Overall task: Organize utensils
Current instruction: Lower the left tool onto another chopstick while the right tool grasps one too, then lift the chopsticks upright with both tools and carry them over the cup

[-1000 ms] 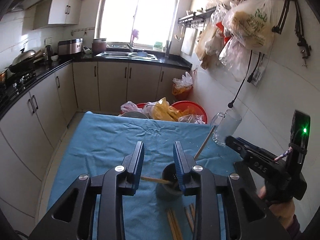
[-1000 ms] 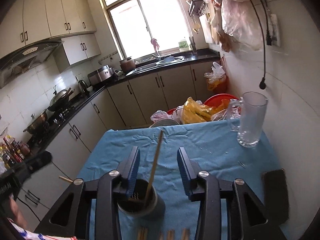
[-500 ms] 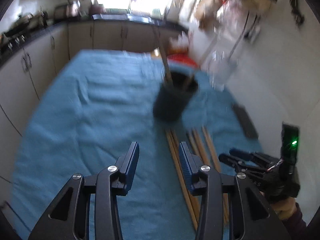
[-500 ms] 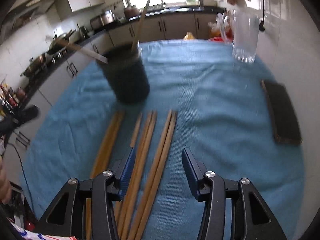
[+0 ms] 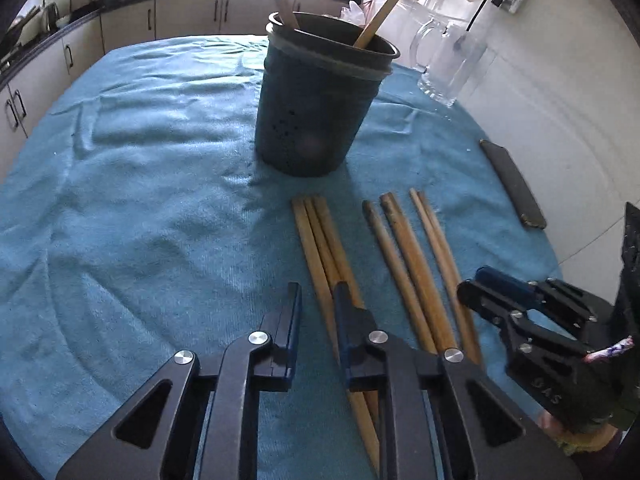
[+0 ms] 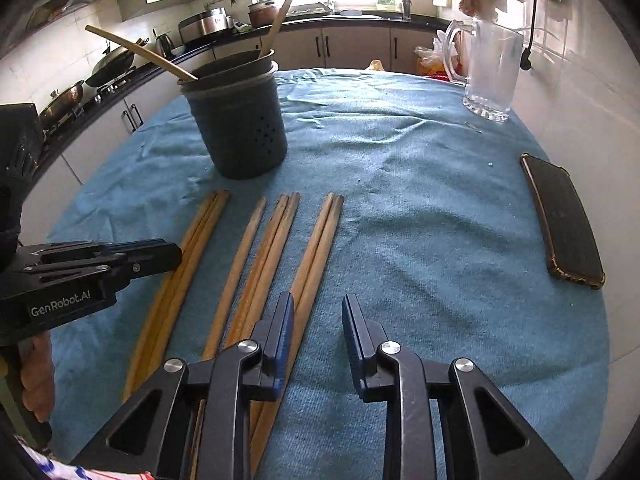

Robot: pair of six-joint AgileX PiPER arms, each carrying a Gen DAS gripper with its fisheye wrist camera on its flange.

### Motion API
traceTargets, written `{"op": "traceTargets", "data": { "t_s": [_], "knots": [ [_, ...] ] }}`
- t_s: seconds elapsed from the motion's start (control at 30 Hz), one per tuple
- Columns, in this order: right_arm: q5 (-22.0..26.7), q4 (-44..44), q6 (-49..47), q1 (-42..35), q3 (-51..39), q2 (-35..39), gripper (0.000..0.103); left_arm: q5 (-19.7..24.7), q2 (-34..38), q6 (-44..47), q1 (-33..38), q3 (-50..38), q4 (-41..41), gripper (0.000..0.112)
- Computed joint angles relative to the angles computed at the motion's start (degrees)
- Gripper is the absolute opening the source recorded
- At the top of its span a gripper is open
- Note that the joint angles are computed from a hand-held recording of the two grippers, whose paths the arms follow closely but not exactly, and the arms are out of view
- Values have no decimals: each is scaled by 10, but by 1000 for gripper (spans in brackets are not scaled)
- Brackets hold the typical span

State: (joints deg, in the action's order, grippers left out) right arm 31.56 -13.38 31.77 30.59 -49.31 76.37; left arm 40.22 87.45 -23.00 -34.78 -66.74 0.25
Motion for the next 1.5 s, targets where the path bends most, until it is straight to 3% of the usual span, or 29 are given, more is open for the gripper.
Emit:
{"op": "traceTargets", "data": {
  "t_s": [0.07, 0.3, 0.4, 0.53, 0.63, 0.7, 0.83, 0.93, 1.23, 1.37, 1.4, 1.5],
  "knots": [
    [7, -9, 11, 0, -2, 4, 26, 7, 12, -9, -4, -11, 15, 9],
    [20, -19, 17, 2, -12, 12, 24, 39, 27, -59, -43, -34, 104, 9],
    [42, -2, -6, -4, -18, 11, 12, 65, 20, -55, -48, -34, 120, 9],
    [74, 90, -103, -53, -4, -21, 9, 68, -45, 18, -7, 25, 67, 10],
    [103, 121, -153, -72, 8, -46, 10, 75, -93, 153, 68, 68, -62, 11],
    [119, 121, -157, -78, 4, -47, 12, 90, -106, 197, 106, 77, -110, 11],
    [139, 109, -142, -76, -33, -11, 21, 111, -104, 199, 120, 62, -111, 11],
    [149, 101, -143, -78, -65, 22, 21, 124, -77, 173, 110, 32, -88, 18],
    [209, 77, -151, -92, -194, 133, 21, 155, 0, 112, 70, -51, -7, 18],
    [192, 50, -126, -73, -194, 139, 15, 135, -7, 90, 43, -35, 36, 18],
    [179, 36, -112, -63, -180, 130, 12, 120, -15, 80, 37, -22, 47, 10],
    [134, 26, -98, -60, -143, 108, 7, 83, -36, 67, 44, 10, 36, 7]
  ]
}}
